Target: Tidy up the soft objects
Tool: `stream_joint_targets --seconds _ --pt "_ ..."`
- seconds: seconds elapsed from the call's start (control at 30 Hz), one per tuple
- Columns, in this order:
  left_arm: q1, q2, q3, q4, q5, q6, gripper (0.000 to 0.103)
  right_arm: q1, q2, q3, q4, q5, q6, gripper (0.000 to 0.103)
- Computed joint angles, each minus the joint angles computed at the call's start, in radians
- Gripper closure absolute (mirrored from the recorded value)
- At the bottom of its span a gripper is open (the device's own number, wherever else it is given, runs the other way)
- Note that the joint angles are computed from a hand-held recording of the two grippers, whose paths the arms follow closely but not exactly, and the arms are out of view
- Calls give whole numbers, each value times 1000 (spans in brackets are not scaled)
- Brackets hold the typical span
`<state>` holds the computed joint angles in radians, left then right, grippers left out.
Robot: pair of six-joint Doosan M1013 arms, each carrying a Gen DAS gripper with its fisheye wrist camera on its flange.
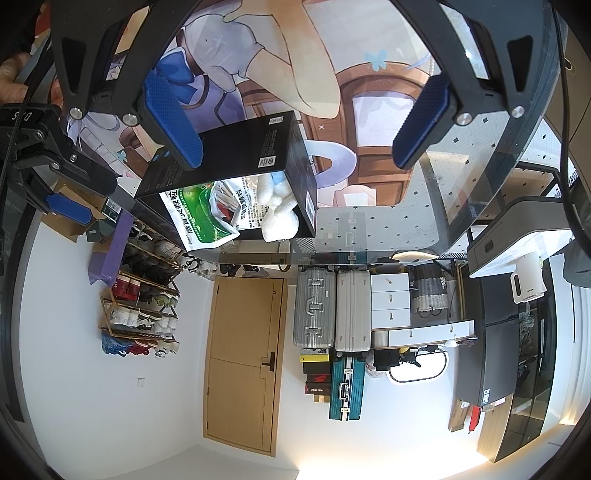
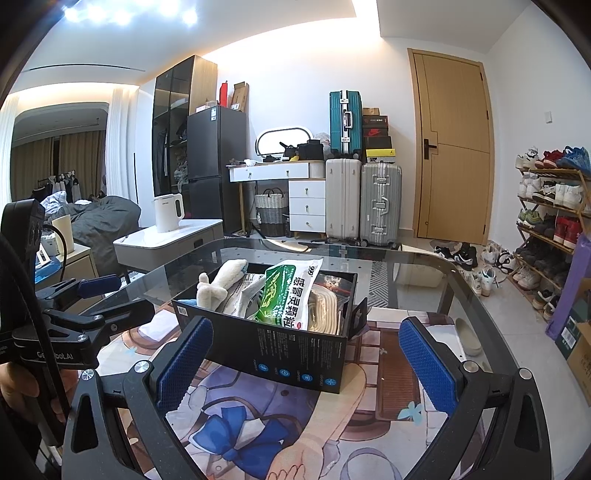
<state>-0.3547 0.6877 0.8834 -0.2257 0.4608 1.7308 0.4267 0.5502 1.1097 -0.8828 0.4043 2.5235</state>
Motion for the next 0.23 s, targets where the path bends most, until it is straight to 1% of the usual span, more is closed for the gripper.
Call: stream_joint_targets --seconds 0.23 --pt "-2 -1 -6 8 -7 -3 0 1 -2 3 -7 -1 5 1"
